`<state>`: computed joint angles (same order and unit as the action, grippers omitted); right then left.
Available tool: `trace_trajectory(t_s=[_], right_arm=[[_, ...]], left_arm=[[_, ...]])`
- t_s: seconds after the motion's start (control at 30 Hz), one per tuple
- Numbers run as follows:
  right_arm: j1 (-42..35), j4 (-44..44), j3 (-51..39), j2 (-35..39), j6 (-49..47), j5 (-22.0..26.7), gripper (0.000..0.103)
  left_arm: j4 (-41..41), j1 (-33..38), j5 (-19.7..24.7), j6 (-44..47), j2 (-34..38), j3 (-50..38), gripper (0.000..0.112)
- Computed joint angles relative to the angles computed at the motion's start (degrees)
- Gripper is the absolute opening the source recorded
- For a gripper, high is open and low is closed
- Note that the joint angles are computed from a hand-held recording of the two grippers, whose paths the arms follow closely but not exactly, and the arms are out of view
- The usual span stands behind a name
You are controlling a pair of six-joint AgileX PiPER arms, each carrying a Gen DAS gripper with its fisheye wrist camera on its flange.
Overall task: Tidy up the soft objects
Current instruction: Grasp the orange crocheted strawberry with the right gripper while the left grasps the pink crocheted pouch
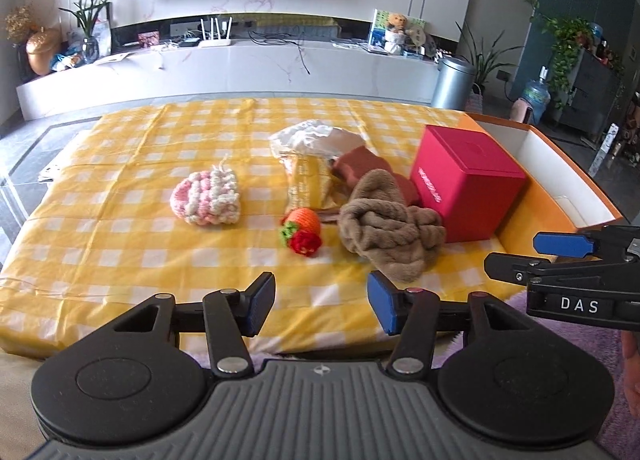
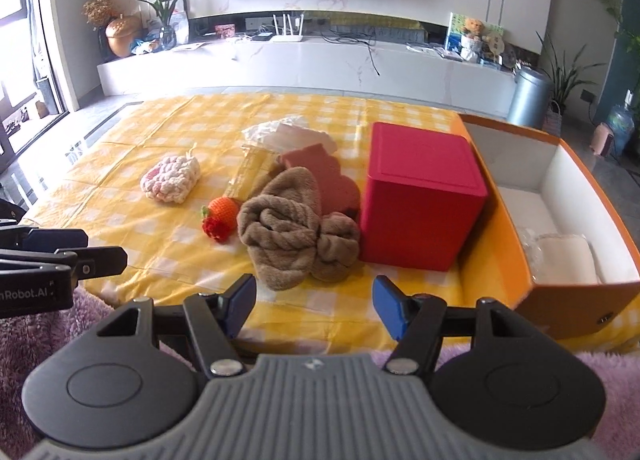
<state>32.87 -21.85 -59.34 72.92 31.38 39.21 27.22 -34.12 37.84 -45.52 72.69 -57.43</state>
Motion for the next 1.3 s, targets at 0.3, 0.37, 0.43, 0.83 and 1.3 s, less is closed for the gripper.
trace_trajectory(t_s=[0.3,0.37,0.43,0.83,1.3], right_arm=[[1.0,0.6,-4.0,8.1,-2.4,-3.6,0.064],[0.5,2.5,-5.2,10.1,-5.2,-4.1,0.064],[-0.3,5.2,-6.8,11.9,-8.9,-4.1,0.064],[-4.5,16.8,-23.0,25.9,-27.0,-2.7,0.064],[-7.6,31.7,-44.8,42.7,-41.4,5.5,0.048]], left_arm=[[-11.5,9.1,-3.9,13.8,1.7,0.1,0.048],[-19.1,11.7,-4.5,22.9,2.9,-0.9,0.048],[-21.7,12.8,-4.2,27.5,4.3,-2.1,0.048],[-32.3,21.8,-1.2,43.4,16.2,-13.7,0.049],[-32.6,26.2,1.5,48.0,29.4,-25.5,0.053]])
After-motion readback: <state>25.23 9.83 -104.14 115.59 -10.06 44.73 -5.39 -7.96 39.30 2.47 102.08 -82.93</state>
